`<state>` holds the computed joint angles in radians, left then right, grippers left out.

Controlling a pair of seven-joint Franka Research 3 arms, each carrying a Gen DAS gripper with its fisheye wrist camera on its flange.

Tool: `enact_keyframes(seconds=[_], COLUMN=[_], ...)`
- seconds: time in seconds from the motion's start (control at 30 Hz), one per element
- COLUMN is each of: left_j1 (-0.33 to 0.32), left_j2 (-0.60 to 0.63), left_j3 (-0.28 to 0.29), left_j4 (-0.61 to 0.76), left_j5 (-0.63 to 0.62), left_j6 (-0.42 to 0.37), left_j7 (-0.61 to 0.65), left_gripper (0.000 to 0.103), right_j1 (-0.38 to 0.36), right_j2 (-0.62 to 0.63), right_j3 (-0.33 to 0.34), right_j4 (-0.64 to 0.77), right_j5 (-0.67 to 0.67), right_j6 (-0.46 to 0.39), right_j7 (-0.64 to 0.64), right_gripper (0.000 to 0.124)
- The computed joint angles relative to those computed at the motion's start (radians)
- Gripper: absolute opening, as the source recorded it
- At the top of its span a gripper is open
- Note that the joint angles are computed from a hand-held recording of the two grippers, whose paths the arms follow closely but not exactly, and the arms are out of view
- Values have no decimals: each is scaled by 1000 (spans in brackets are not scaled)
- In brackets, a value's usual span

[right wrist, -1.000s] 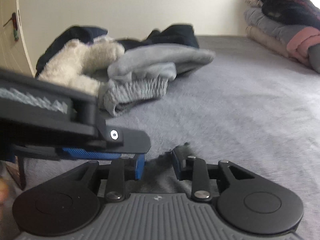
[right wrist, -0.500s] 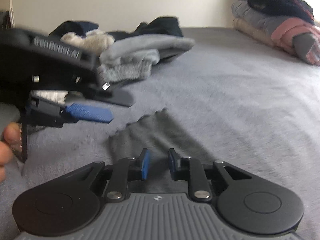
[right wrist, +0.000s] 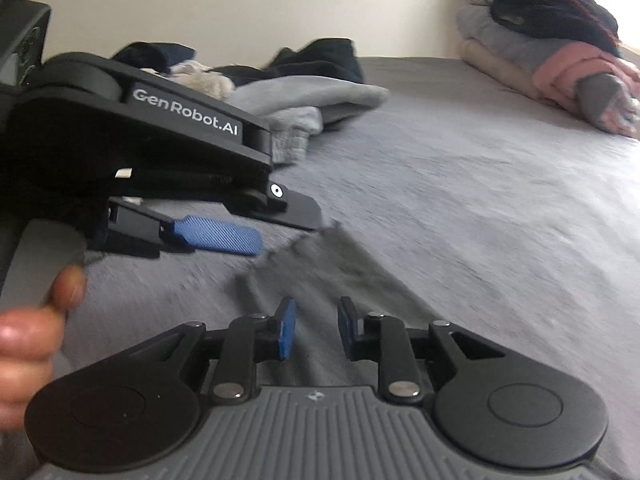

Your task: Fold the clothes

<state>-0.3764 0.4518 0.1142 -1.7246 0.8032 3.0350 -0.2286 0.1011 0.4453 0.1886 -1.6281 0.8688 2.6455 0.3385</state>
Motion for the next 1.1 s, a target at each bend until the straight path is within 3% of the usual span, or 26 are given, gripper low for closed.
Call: enact_keyframes(seconds=[0.1, 0.17, 0.23, 0.33, 0.53, 0.67, 0.83, 1.1], left_j1=[45, 49, 44, 32, 42, -3, -78, -111], left_j2=[9, 14, 15, 17, 19, -14, -57, -89], left_j3=[-75, -101, -118, -140, -226, -209, -166, -203], left_j4=[22, 40, 54, 70, 82, 55, 19, 7], left_j5=[-51, -71, -84, -102, -223, -223, -150, -54], left_j6=[-11, -30, -48, -67, -108, -110, -138, -212], left_j7=[127, 207, 278, 370, 551, 583, 504, 442], left_gripper=[57, 67, 73, 83, 87, 93, 97, 103], right_j1=[-8, -15, -19, -17, 1, 26, 64, 111], right_j2=[-78, -138, -200, -295, -461, -554, -654, -778], right_j3=[-21, -34, -52, -87, -165, -211, -270, -348], right_j4=[-90, -159, -229, -338, -529, -633, -744, -888], right_j5=[8, 31, 55, 79, 48, 67, 74, 2], right_j6=[51, 91, 135, 197, 289, 351, 410, 484], right_j7=[13, 20, 26, 48, 137, 128, 134, 208], right_gripper=[30, 32, 42, 43, 43, 50, 55, 64])
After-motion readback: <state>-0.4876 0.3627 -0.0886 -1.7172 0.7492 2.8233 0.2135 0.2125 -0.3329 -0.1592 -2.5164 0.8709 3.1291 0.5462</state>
